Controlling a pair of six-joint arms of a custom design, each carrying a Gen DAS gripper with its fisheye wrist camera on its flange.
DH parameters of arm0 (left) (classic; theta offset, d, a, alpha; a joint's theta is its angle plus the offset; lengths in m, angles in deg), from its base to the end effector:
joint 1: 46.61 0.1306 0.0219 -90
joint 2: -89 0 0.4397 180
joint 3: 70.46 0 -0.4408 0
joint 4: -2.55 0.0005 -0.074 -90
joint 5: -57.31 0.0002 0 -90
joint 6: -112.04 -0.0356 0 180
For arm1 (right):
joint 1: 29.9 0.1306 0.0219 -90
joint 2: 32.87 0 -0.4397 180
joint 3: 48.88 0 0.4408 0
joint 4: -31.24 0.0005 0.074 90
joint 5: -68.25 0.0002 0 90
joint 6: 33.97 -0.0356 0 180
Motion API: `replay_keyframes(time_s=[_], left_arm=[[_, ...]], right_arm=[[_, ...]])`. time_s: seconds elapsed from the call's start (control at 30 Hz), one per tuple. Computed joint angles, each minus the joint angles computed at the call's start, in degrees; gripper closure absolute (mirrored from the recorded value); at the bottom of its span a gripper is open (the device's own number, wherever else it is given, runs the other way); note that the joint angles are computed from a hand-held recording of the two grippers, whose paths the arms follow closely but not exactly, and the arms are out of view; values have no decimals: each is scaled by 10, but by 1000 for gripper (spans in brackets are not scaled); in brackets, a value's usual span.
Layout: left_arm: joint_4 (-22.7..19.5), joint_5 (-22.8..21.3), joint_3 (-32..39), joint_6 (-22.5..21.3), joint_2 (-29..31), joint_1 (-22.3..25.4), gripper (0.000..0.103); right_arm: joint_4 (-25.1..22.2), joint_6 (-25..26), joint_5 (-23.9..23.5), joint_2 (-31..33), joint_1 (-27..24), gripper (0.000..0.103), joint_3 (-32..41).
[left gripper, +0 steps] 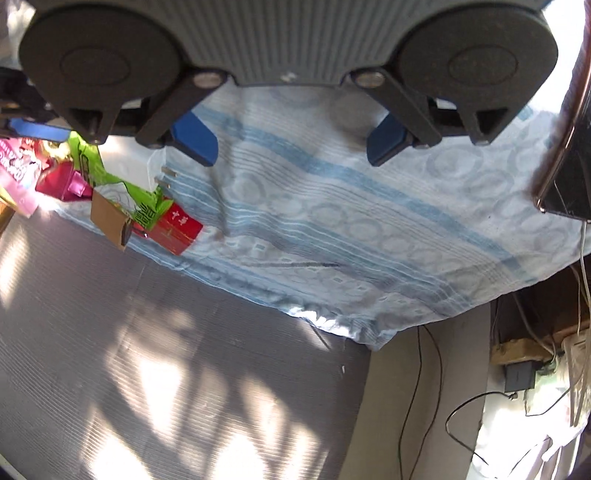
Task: Organize rigid objects
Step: 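Reach the right gripper to the white charger block and grasp it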
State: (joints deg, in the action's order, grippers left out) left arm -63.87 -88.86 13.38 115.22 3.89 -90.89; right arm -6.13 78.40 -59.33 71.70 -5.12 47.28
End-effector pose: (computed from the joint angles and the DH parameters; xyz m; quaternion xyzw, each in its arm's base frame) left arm 0.3870 -0.3368 0.3926 -0.4097 0.7771 0.0800 0.4710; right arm 0.5719 0.2874 0.4183 -0.4619 0.7554 0.3058 0.3500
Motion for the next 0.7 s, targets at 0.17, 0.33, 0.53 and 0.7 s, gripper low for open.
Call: replay_keyframes(time_s=[0.17,0.33,0.53,0.7], left_arm=[[35,-16,-18,2,-11,-3,15],[46,-22,-19,-16,-11,-6,22],[64,-20,-24,-29,-15,-6,36],[111,-32,-29,-98,-16,-13,51]], right_arm=[[13,57,14,36,35,29,37],[-51,183,24,68,46,21,86],[-66,218,49,53,45,35,73],[-91,215,30,8,10,36,25]])
